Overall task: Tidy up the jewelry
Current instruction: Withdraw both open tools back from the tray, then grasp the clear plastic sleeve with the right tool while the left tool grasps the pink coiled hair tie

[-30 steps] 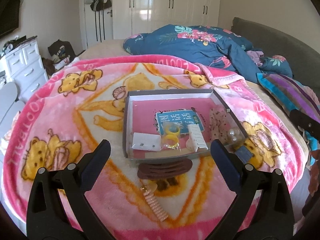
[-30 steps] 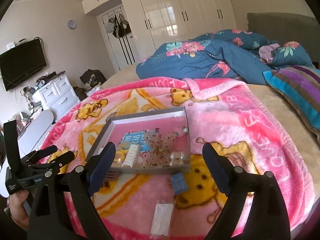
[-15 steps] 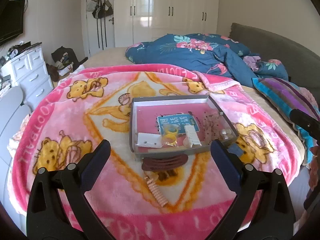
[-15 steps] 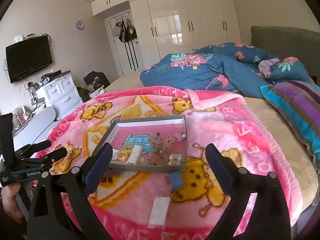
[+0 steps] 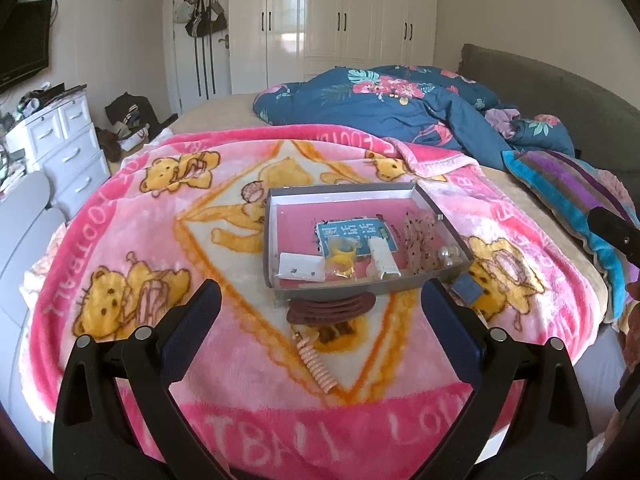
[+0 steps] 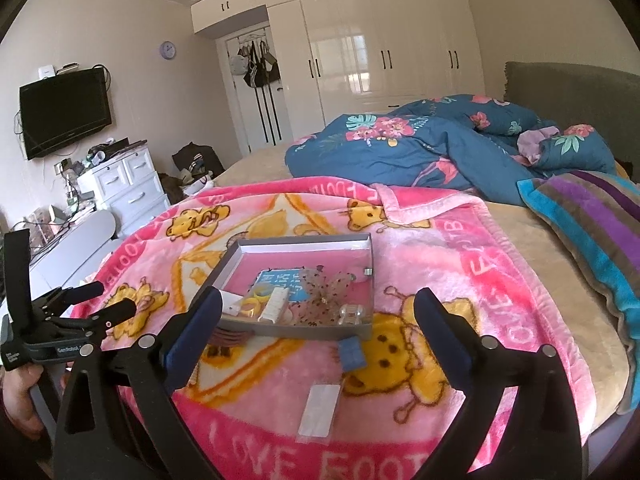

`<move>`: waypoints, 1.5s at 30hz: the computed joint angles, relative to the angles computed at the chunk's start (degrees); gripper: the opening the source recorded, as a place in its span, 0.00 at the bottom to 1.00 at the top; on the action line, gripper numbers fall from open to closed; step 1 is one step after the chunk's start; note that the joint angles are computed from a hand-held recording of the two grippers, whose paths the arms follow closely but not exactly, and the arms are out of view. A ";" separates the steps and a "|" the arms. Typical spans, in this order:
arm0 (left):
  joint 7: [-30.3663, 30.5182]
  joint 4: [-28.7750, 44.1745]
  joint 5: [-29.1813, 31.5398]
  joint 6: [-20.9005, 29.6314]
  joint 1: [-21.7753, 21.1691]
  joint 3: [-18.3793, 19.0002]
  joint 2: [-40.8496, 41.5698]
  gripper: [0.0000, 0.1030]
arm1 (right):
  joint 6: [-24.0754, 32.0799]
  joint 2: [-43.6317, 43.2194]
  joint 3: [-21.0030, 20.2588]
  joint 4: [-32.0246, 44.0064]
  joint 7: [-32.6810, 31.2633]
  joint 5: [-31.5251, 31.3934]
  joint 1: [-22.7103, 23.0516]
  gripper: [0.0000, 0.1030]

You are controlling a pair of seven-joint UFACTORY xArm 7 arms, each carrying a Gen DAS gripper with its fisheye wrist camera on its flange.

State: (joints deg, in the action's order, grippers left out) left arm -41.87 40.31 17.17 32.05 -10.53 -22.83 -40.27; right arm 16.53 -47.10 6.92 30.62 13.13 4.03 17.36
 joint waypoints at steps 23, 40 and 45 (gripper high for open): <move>-0.26 -3.25 0.49 4.39 -1.94 -1.11 -2.58 0.91 | 0.38 0.07 0.47 -1.57 -1.51 0.83 4.80 0.94; 0.21 -6.78 -0.46 5.52 -3.13 1.57 0.51 0.91 | 1.44 2.06 0.48 -4.03 -2.16 1.53 6.30 0.94; 0.95 -7.41 -1.80 5.31 -4.35 2.78 2.05 0.91 | 1.88 2.22 -0.14 -5.36 -2.53 2.01 6.67 0.94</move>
